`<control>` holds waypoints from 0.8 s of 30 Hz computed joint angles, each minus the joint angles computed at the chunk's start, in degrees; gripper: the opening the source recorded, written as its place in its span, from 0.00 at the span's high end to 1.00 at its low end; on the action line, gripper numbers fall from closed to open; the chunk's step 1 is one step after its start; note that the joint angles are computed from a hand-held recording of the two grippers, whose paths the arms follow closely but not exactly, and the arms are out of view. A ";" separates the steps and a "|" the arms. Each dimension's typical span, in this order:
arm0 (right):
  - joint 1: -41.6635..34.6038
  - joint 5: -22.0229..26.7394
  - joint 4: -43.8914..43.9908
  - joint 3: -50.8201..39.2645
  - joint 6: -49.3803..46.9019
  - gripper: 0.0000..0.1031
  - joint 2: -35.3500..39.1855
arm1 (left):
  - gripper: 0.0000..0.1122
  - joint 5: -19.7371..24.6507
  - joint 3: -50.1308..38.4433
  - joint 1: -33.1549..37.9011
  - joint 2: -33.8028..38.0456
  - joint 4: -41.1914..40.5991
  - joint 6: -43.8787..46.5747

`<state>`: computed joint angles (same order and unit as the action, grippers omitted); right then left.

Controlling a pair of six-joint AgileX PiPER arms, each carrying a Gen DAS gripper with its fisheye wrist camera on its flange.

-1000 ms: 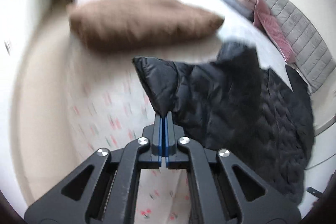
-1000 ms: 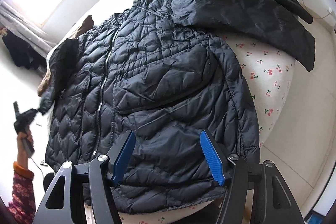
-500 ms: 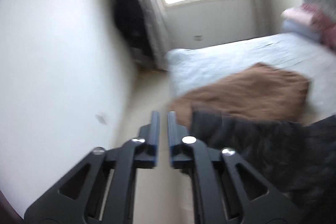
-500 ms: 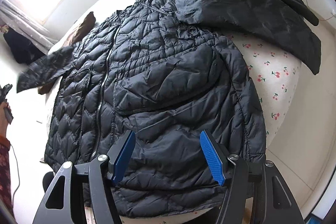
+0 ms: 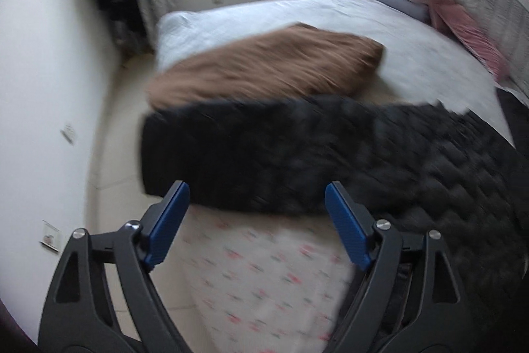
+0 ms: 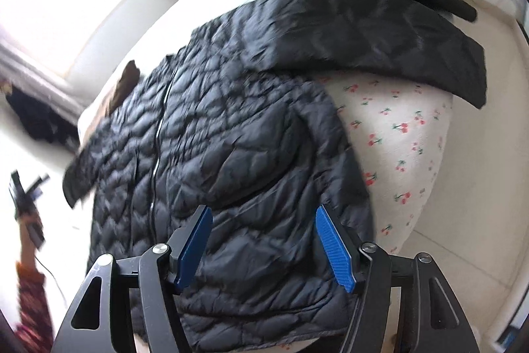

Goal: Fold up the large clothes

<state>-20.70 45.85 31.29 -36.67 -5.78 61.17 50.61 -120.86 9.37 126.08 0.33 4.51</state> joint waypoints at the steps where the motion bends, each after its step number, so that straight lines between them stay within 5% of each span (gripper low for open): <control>1: -3.69 0.70 2.50 0.26 -3.59 0.34 0.61 | 0.24 0.06 2.09 -0.74 -0.99 -1.69 0.91; 4: -14.69 3.42 10.97 0.08 -15.29 0.33 4.58 | 0.24 1.96 7.00 -4.19 -2.27 -6.93 4.22; 11: -23.67 -1.46 9.78 -6.64 -19.07 0.33 15.26 | 0.24 3.88 12.76 -10.38 -3.49 -11.53 8.07; 16: -37.38 3.38 26.08 -6.54 -34.01 0.33 25.52 | 0.24 2.01 17.45 -12.78 -4.48 -14.12 10.35; 20: -37.05 4.19 33.26 -7.33 -39.35 0.33 31.90 | 0.24 1.21 17.48 -14.74 -3.36 -14.58 10.95; 24: -31.85 -0.52 39.04 -10.15 -40.12 0.33 38.67 | 0.24 1.58 16.51 -16.55 -1.89 -14.80 10.34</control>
<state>-52.56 45.34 70.32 -46.83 -45.90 99.84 52.19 -104.35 -7.18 124.19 -14.47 14.84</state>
